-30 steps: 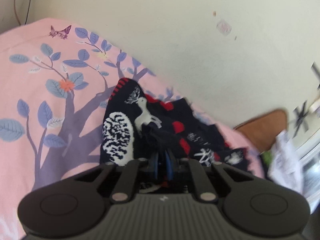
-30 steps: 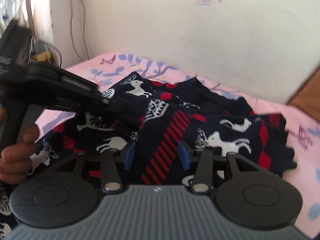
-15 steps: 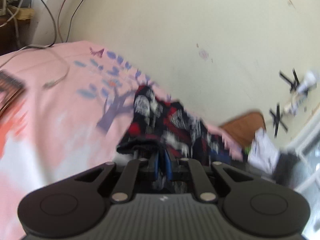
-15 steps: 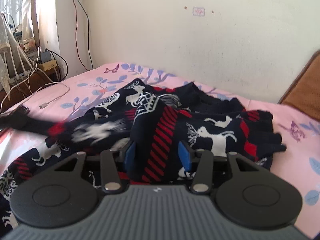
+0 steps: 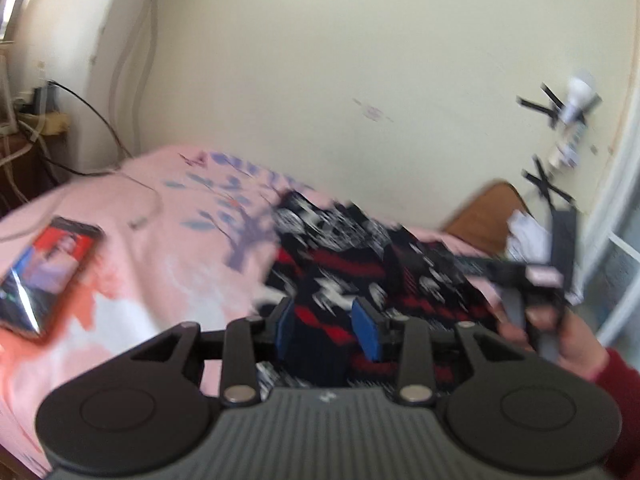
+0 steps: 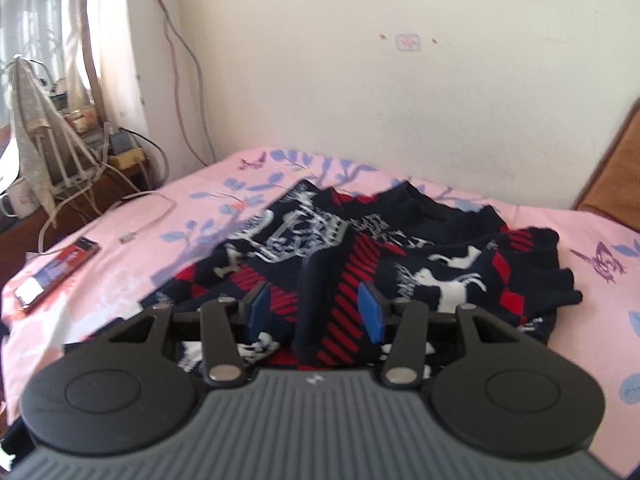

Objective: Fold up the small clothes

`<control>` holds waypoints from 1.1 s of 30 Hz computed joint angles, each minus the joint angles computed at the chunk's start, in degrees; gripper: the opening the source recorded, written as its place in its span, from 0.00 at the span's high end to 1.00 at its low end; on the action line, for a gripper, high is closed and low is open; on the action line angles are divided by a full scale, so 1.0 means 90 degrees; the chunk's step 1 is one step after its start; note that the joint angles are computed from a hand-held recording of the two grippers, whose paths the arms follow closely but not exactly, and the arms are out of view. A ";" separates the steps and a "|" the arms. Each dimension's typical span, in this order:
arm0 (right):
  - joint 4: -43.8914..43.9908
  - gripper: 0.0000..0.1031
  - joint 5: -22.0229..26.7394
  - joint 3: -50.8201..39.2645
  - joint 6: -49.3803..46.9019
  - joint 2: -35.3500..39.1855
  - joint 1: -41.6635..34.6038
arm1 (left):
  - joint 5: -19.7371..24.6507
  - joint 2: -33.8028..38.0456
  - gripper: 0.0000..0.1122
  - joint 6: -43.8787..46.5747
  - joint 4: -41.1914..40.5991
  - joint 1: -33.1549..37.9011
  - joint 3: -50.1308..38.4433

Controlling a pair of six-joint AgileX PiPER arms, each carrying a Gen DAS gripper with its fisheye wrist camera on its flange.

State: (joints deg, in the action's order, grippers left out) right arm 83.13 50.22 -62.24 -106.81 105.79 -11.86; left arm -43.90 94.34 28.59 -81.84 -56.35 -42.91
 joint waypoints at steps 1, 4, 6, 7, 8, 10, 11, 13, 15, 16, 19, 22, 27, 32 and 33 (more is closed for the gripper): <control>-0.0039 0.51 0.0036 0.0009 0.0035 -0.0048 0.0032 | 0.0074 0.0065 0.71 0.0010 0.0027 0.0182 -0.0066; -0.0069 0.51 0.0091 -0.0028 0.0006 -0.0066 0.0188 | 0.0511 0.0470 0.71 0.0401 -0.0140 0.0727 -0.0416; -0.0087 0.51 -0.0149 -0.0136 0.0043 0.0010 0.0397 | 0.0849 0.0844 0.67 0.0745 -0.0220 0.0972 -0.0702; -0.0081 0.52 -0.0397 -0.0211 0.0111 0.0068 0.0534 | 0.0904 0.1101 0.62 0.1162 -0.0512 0.1027 -0.0930; 0.0005 0.52 -0.0740 -0.0262 0.0127 0.0133 0.0684 | 0.0900 0.1342 0.62 0.1685 -0.0933 0.1042 -0.1152; 0.0220 0.51 -0.1330 -0.0359 0.0112 0.0295 0.0905 | 0.0890 0.1760 0.65 0.2195 -0.1244 0.1034 -0.1479; 0.0112 0.52 -0.1443 -0.0489 0.0260 0.0430 0.0952 | 0.0801 0.1787 0.71 0.2067 -0.1077 0.0936 -0.1423; -0.0067 0.67 -0.1589 -0.0648 0.0481 0.0637 0.0993 | 0.0747 0.1712 0.89 0.2130 -0.0954 0.0804 -0.1365; 0.0169 0.82 -0.1407 -0.0643 0.0492 0.0685 0.0851 | 0.0608 0.1577 0.90 0.2307 -0.1126 0.0701 -0.1327; 0.0402 0.82 -0.1409 -0.0565 0.0420 0.0630 0.0786 | 0.0677 0.1406 0.91 0.2212 -0.1118 0.0687 -0.1220; 0.1334 0.82 -0.1406 -0.0222 -0.0159 0.0342 0.0567 | 0.1020 0.0694 0.91 0.1336 -0.0517 0.0701 -0.0628; 0.1847 0.82 -0.1447 -0.0055 -0.0817 0.0143 0.0526 | 0.1225 0.0135 0.90 0.0746 -0.0189 0.0674 -0.0149; 0.0368 0.59 -0.2156 -0.0905 0.0496 0.0764 0.1156 | 0.1155 0.0063 0.79 0.0732 -0.0770 0.0624 0.0029; 0.1033 0.56 -0.1016 0.0006 -0.0807 0.0155 0.0707 | 0.1291 -0.0198 0.79 -0.0183 -0.0271 0.0619 0.0526; 0.0568 0.55 -0.0419 0.0080 -0.0850 0.0053 0.0555 | 0.1290 -0.0217 0.78 -0.0092 -0.0386 0.0648 0.0539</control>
State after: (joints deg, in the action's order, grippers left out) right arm 88.24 46.45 -61.52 -114.46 106.26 -6.86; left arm -32.29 92.38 27.76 -85.31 -50.51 -38.06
